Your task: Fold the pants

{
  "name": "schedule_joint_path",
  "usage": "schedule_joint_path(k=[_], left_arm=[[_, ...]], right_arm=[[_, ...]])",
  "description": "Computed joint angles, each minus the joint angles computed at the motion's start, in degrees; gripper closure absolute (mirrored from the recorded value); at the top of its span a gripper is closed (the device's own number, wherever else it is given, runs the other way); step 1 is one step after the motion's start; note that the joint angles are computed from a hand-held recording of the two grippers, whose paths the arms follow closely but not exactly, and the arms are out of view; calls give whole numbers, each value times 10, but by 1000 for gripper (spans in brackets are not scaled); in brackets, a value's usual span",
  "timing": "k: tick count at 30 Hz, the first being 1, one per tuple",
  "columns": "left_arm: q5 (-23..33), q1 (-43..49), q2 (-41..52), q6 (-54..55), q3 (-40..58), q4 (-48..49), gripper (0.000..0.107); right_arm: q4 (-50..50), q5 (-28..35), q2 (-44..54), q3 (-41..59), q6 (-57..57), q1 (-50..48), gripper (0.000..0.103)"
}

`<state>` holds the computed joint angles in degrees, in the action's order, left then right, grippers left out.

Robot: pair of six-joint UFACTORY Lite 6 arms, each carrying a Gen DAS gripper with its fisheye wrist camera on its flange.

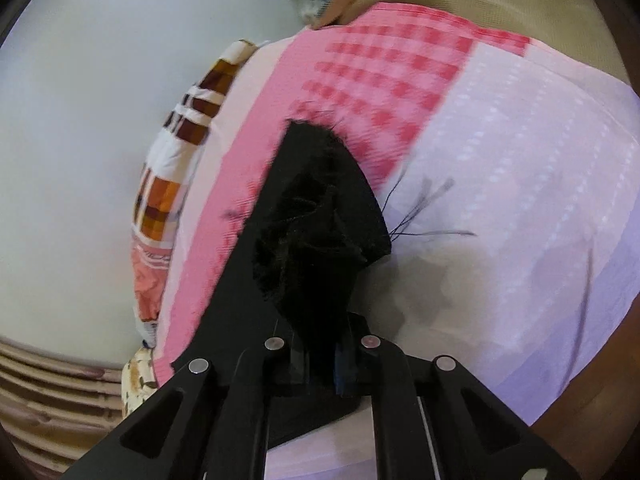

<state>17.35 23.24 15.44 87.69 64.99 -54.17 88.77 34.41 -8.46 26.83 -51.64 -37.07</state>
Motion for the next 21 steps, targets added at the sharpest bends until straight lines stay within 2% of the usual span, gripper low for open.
schedule_joint_path(k=[6,10,15,21], left_arm=[[-1,3,7,-15,7,12,25],[-2,5,8,-18,8,14,25],[-12,5,13,-27,10,28,24],[-17,6,28,-82,24,82,24]], right_arm=[[-8,-22,-21,47,72,110,94],[28,-42,-3,86,75,194,94],[101,-49,80,167,45,302,94],[140,-52,210,301,35,432,94]])
